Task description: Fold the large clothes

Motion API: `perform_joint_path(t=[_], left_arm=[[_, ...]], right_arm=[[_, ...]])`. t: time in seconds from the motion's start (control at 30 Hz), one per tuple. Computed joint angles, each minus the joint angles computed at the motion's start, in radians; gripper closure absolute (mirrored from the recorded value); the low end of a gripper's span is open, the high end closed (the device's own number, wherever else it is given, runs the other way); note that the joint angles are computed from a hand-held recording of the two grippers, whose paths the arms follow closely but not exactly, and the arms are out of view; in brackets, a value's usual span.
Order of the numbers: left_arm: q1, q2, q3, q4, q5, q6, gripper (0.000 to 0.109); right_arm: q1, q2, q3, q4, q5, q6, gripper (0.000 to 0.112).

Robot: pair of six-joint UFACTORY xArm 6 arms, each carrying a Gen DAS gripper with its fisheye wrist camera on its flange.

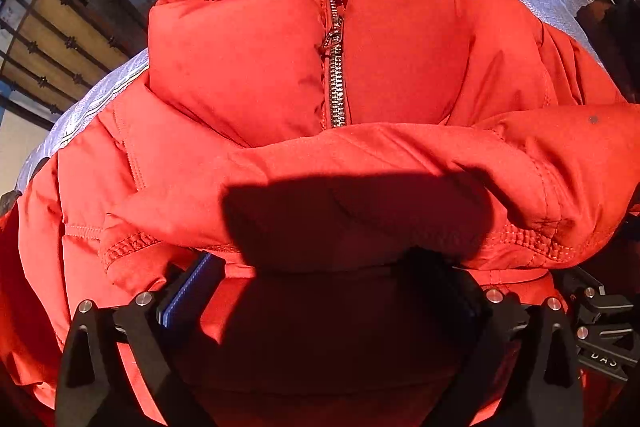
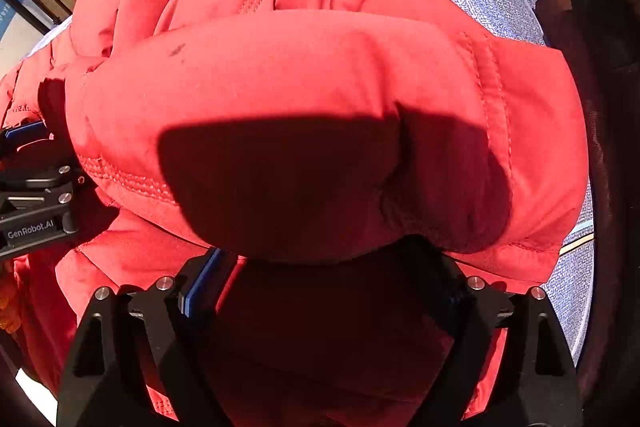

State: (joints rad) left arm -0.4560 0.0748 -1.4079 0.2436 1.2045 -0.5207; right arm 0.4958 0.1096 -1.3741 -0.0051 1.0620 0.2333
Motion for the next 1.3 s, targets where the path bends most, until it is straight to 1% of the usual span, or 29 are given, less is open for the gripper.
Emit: perform_joint_path(t=[0.17, 0.2, 0.23, 0.3, 0.37, 0.43, 0.47, 0.53, 0.63, 0.73, 0.8, 0.83, 0.93, 1.03, 1.1, 1.13, 1.2, 1.23, 1.3], left_arm=[[-0.004, 0.012, -0.047, -0.004, 0.025, -0.017, 0.013], [-0.009, -0.007, -0.039, -0.005, 0.021, -0.024, 0.013], [-0.014, -0.028, -0.022, -0.002, 0.008, -0.032, 0.013], [-0.031, -0.085, 0.010, 0.008, -0.007, -0.053, 0.013], [-0.048, -0.157, 0.054, 0.004, -0.029, -0.074, 0.013], [-0.069, -0.231, 0.098, 0.012, -0.031, -0.111, 0.013], [-0.080, -0.260, 0.115, 0.016, -0.028, -0.129, 0.013], [-0.101, -0.319, 0.149, 0.037, -0.019, -0.169, 0.013], [-0.142, -0.423, 0.208, 0.084, 0.036, -0.233, 0.013], [-0.176, -0.542, 0.284, 0.143, 0.112, -0.323, 0.013], [-0.191, -0.639, 0.336, 0.183, 0.174, -0.408, 0.013], [-0.211, -0.699, 0.364, 0.208, 0.217, -0.470, 0.013], [-0.254, -0.825, 0.411, 0.257, 0.346, -0.601, 0.013], [-0.337, -0.959, 0.447, 0.298, 0.543, -0.767, 0.013], [-0.414, -1.043, 0.472, 0.321, 0.694, -0.892, 0.013], [-0.435, -1.084, 0.485, 0.321, 0.750, -0.935, 0.013], [-0.523, -1.169, 0.517, 0.301, 0.878, -1.079, 0.014], [-0.553, -1.198, 0.529, 0.295, 0.910, -1.126, 0.014], [-0.651, -1.269, 0.560, 0.273, 0.982, -1.273, 0.014]], right_arm=[[-0.011, -0.058, 0.046, 0.028, -0.035, 0.008, 0.027], [-0.016, -0.090, 0.073, 0.040, -0.061, 0.018, 0.027], [-0.025, -0.149, 0.128, 0.059, -0.114, 0.039, 0.027], [-0.045, -0.238, 0.203, 0.098, -0.165, 0.057, 0.027], [-0.067, -0.298, 0.241, 0.131, -0.151, 0.067, 0.027], [-0.077, -0.353, 0.281, 0.143, -0.136, 0.076, 0.027], [-0.067, -0.375, 0.300, 0.130, -0.140, 0.091, 0.027], [-0.071, -0.410, 0.324, 0.125, -0.145, 0.061, 0.027], [-0.057, -0.473, 0.362, 0.118, -0.116, 0.010, 0.027], [-0.044, -0.515, 0.373, 0.136, -0.071, -0.022, 0.027], [-0.030, -0.538, 0.380, 0.147, -0.048, -0.038, 0.027], [-0.021, -0.540, 0.379, 0.154, -0.041, -0.044, 0.027], [0.022, -0.541, 0.358, 0.172, -0.008, -0.079, 0.027], [0.055, -0.533, 0.326, 0.177, 0.031, -0.120, 0.027], [0.088, -0.515, 0.296, 0.189, 0.038, -0.150, 0.027], [0.097, -0.505, 0.284, 0.194, 0.040, -0.159, 0.027], [0.124, -0.482, 0.257, 0.187, 0.044, -0.168, 0.027], [0.137, -0.477, 0.250, 0.186, 0.041, -0.175, 0.027], [0.154, -0.471, 0.241, 0.175, 0.035, -0.181, 0.027]])
